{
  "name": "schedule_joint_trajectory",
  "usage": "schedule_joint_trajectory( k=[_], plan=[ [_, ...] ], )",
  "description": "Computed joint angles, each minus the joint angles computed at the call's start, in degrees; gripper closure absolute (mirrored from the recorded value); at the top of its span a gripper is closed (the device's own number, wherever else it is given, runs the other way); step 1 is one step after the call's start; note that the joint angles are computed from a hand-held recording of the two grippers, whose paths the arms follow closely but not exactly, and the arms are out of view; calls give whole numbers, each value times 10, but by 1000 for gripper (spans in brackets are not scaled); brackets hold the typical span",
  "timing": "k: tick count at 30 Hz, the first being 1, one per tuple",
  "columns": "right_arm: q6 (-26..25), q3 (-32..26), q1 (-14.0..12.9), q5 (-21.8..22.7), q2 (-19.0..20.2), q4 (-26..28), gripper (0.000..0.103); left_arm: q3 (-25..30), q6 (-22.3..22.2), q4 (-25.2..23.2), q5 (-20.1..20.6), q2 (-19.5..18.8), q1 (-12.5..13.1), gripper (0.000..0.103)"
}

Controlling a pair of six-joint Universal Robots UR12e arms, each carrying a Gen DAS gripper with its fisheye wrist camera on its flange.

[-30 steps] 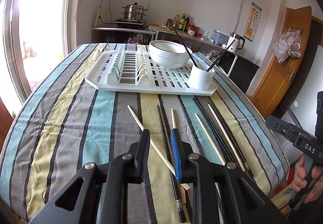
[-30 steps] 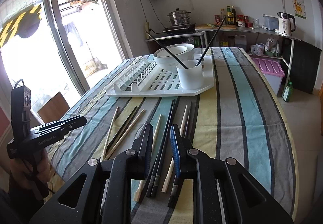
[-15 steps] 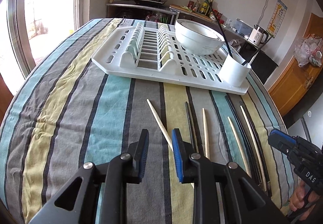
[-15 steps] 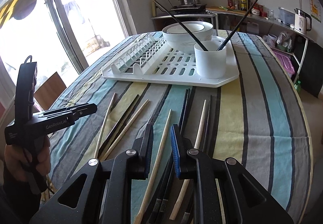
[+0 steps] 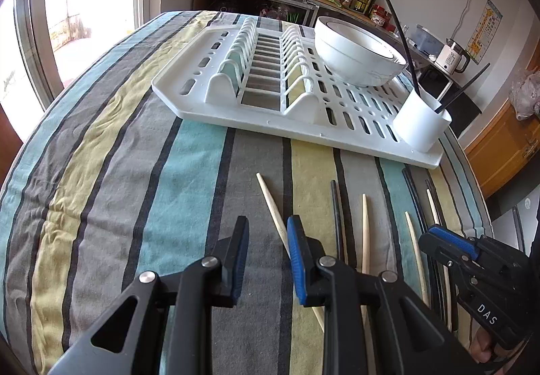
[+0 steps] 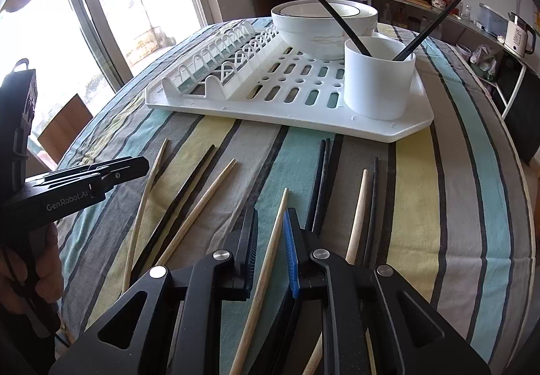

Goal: Organize utensils
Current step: 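Close the left tool on a light wooden chopstick while the right tool grasps another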

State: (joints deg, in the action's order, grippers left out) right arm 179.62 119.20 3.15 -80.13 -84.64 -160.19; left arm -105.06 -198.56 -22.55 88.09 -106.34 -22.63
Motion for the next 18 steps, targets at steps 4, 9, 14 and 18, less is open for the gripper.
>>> schedule_joint_trajectory(
  k=[4,9,14,18],
  plan=[
    [-4,-10,3,-10,7,17,87,6,-9,-13,-1,-5,0,78],
    [-10,-20,11,-29,15,33,88,16,-5,-31,17,-8,-6,78],
    [-13,-25,16,-46,17,41,92,23,14,-37,42,-13,-14,78],
    [-12,-26,15,-45,18,42,97,27,25,-38,58,-16,-18,86]
  ],
)
